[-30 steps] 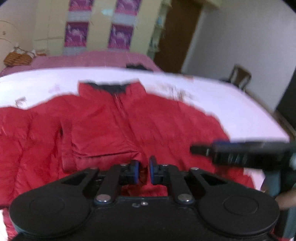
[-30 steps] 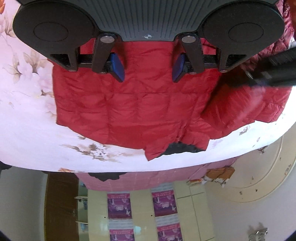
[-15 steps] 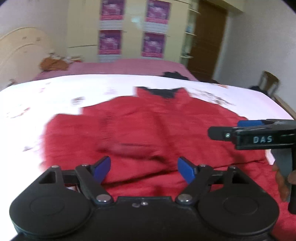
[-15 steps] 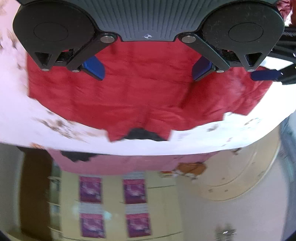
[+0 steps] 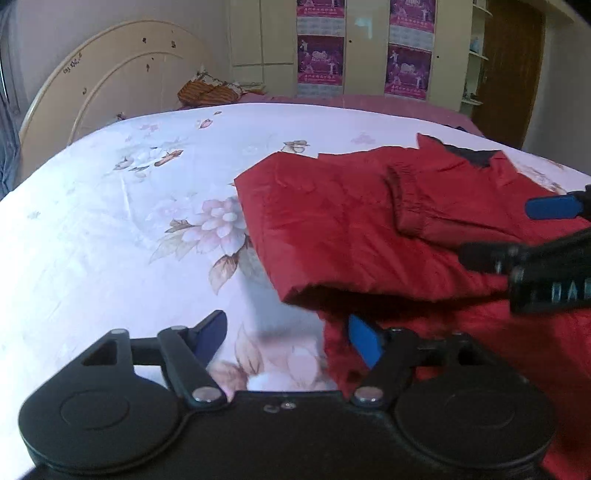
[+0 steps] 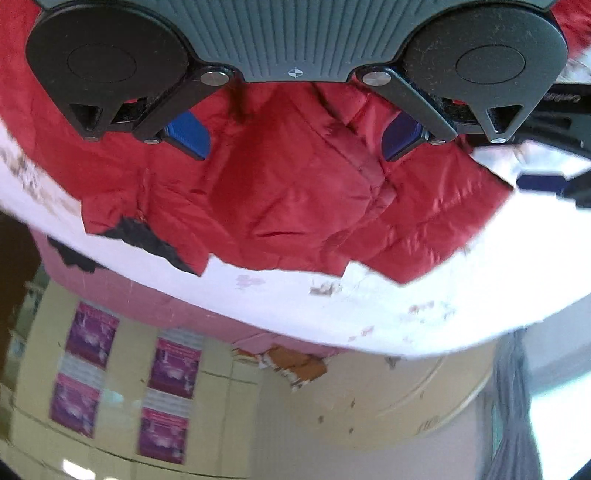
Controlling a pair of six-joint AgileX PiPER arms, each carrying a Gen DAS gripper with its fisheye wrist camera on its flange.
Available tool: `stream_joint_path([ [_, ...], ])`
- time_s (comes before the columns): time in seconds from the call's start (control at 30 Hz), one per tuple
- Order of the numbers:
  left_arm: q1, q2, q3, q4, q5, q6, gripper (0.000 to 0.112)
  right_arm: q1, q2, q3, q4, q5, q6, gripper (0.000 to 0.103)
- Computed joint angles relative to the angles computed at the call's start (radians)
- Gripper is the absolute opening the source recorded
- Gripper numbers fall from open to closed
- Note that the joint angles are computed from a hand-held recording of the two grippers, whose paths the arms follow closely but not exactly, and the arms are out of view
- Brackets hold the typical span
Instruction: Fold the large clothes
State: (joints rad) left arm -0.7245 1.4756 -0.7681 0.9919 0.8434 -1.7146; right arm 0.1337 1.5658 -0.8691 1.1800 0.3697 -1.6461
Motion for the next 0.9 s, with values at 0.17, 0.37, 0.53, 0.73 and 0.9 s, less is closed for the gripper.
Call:
stream_joint_path([
  [0.17, 0.011, 0.029, 0.017, 0.087, -0.027, -0.03, 0.039, -0.032, 0.035, -0.045, -0.046, 0.014, 0.086, 0.033],
  [0.37, 0.005, 0.04, 0.018, 0.128, -0.053, -0.044, 0.035, -0.308, 0.03, -0.176, -0.093, 0.253, 0.315, 0.02],
  [0.53, -0.006, 0.086, -0.037, 0.135, -0.071, 0.005, 0.035, -0.49, 0.069, -0.268, -0.174, 0.34, 0.432, 0.02],
  [0.73, 0.005, 0.123, -0.059, 0.116, -0.099, 0.026, 0.03, -0.636, 0.142, -0.315, -0.242, 0.429, 0.497, 0.021],
  [0.9, 0.008, 0.12, -0.053, 0.114, -0.101, 0.043, 0.03, -0.682, 0.105, -0.268, -0.227, 0.358, 0.473, 0.078],
])
